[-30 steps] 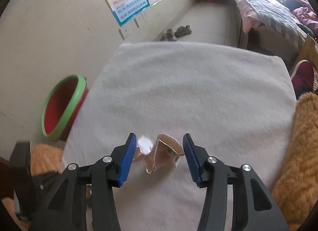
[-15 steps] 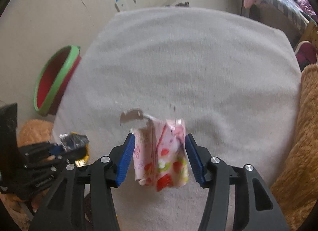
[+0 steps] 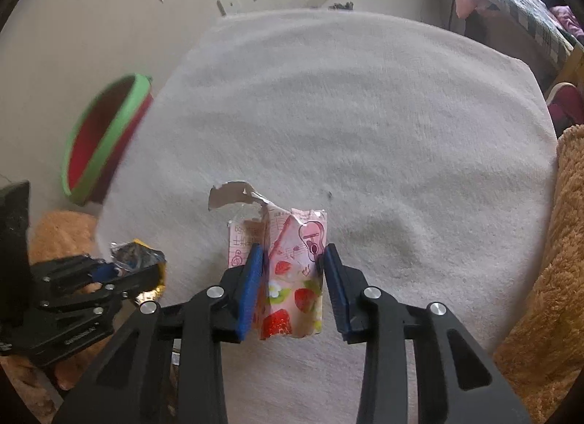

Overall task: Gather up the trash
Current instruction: 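Grasp the pink juice box with the right tool while the left tool grasps the yellow chip bag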

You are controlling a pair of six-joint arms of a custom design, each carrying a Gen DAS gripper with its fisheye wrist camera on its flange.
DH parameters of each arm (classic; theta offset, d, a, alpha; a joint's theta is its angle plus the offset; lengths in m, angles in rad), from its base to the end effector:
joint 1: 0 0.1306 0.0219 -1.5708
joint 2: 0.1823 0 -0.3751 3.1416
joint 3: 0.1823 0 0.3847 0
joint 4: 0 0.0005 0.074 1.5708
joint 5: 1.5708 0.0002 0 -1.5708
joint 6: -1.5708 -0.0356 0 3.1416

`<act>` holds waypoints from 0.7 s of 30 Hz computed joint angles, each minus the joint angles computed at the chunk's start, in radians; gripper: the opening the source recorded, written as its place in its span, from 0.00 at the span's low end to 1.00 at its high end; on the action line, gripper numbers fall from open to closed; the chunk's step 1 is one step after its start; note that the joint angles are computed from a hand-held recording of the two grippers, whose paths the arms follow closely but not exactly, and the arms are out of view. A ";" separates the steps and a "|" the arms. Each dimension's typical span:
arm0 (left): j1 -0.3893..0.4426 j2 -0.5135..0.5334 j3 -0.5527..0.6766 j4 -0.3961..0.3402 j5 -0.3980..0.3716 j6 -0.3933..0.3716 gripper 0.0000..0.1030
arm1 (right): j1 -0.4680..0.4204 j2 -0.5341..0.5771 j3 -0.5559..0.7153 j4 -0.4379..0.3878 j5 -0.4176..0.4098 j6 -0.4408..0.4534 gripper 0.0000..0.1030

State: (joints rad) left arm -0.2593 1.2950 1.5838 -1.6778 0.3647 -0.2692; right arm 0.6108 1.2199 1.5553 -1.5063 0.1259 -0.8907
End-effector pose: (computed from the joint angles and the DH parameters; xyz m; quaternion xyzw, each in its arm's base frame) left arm 0.3589 -0.1089 0.5081 0.2717 0.9411 -0.1802 0.0902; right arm 0.3015 0.2050 0.5262 0.1488 0.9668 0.0901 0.1870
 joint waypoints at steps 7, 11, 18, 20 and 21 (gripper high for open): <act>0.028 0.010 0.052 0.058 -0.034 0.013 0.18 | 0.006 -0.010 0.022 0.024 0.040 -0.014 0.32; 0.049 0.022 0.086 0.072 -0.042 0.026 0.18 | -0.001 -0.025 0.012 0.039 0.032 -0.021 0.32; 0.076 0.047 0.155 0.100 -0.054 0.079 0.18 | 0.012 -0.034 0.021 0.061 0.065 -0.010 0.32; 0.083 0.053 0.172 0.109 -0.058 0.096 0.18 | 0.011 -0.039 0.019 0.067 0.069 -0.012 0.32; 0.083 0.056 0.178 0.113 -0.062 0.100 0.18 | 0.011 -0.043 0.017 0.070 0.070 -0.014 0.32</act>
